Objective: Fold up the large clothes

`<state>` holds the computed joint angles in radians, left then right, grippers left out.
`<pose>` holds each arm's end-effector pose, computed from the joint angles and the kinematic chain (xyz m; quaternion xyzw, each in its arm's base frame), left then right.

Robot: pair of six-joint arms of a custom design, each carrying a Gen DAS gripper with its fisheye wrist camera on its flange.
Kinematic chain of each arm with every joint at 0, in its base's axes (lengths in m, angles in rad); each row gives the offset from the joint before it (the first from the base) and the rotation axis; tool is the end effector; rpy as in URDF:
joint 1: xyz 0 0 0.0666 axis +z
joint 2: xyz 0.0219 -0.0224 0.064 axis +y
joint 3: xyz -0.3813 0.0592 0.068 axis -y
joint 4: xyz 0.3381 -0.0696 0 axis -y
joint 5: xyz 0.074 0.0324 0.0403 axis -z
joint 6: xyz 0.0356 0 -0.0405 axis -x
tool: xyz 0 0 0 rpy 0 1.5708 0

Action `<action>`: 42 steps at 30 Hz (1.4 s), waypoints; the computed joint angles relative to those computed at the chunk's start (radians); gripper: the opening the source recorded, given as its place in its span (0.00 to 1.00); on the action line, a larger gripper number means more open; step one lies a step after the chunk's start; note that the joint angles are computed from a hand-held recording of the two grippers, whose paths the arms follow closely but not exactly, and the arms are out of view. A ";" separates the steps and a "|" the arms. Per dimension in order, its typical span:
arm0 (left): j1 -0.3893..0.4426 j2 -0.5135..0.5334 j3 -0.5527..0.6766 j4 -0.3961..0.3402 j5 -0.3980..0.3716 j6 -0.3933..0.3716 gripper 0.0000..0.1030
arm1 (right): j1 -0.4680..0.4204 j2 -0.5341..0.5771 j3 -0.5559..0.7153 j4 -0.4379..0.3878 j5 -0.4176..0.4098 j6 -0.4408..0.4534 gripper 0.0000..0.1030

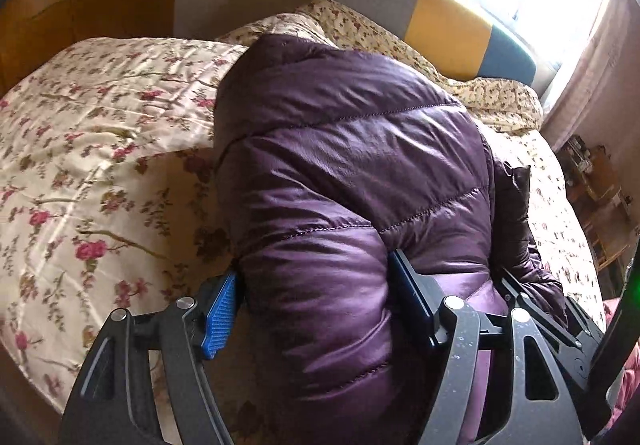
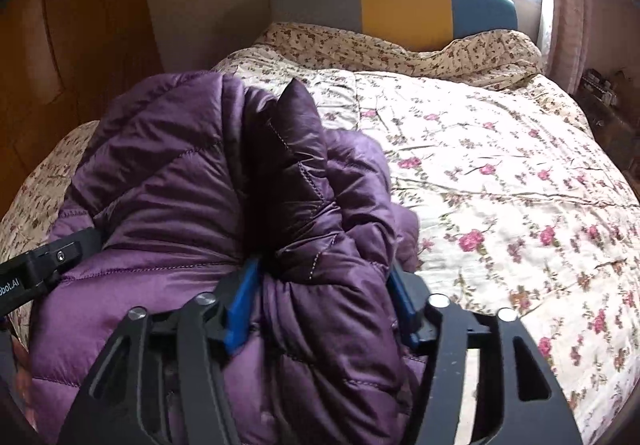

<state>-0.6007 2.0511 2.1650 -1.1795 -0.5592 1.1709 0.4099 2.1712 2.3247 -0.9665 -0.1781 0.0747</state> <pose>0.5422 -0.3491 0.3845 -0.3279 0.8737 -0.0170 0.3589 0.6418 0.2853 0.3792 -0.2540 0.8905 0.1429 0.3495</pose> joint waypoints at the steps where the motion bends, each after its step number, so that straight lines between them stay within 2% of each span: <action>1: -0.003 -0.003 0.002 -0.011 -0.013 0.009 0.68 | 0.001 -0.008 -0.007 0.004 0.006 0.001 0.64; 5: -0.012 -0.002 0.030 -0.059 -0.052 0.024 0.68 | 0.010 -0.044 -0.041 0.038 0.046 0.022 0.69; 9: -0.022 0.010 0.080 -0.118 -0.104 0.033 0.68 | 0.019 -0.055 -0.024 0.025 0.074 0.028 0.70; 11: -0.026 0.016 0.106 -0.139 -0.128 0.031 0.76 | 0.023 -0.059 -0.015 0.022 0.089 0.027 0.70; 16: -0.033 0.032 0.151 -0.151 -0.152 0.007 0.76 | 0.033 -0.059 0.019 0.021 0.112 0.039 0.69; 20: -0.036 0.046 0.182 -0.152 -0.163 -0.017 0.76 | 0.037 -0.011 0.120 -0.029 0.124 0.040 0.68; 29: -0.038 0.092 0.270 -0.174 -0.166 -0.052 0.76 | 0.037 0.063 0.248 -0.112 0.142 0.057 0.66; 37: -0.025 0.131 0.325 -0.179 -0.129 -0.084 0.76 | 0.029 0.226 0.520 -0.269 0.171 0.062 0.66; 42: -0.012 0.177 0.365 -0.204 -0.094 -0.088 0.76 | 0.021 0.278 0.564 -0.290 0.167 0.059 0.66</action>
<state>-0.6124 2.2276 2.5301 -1.3837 -0.6531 1.0830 0.4308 2.4488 2.8892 -1.2565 -0.0114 0.1334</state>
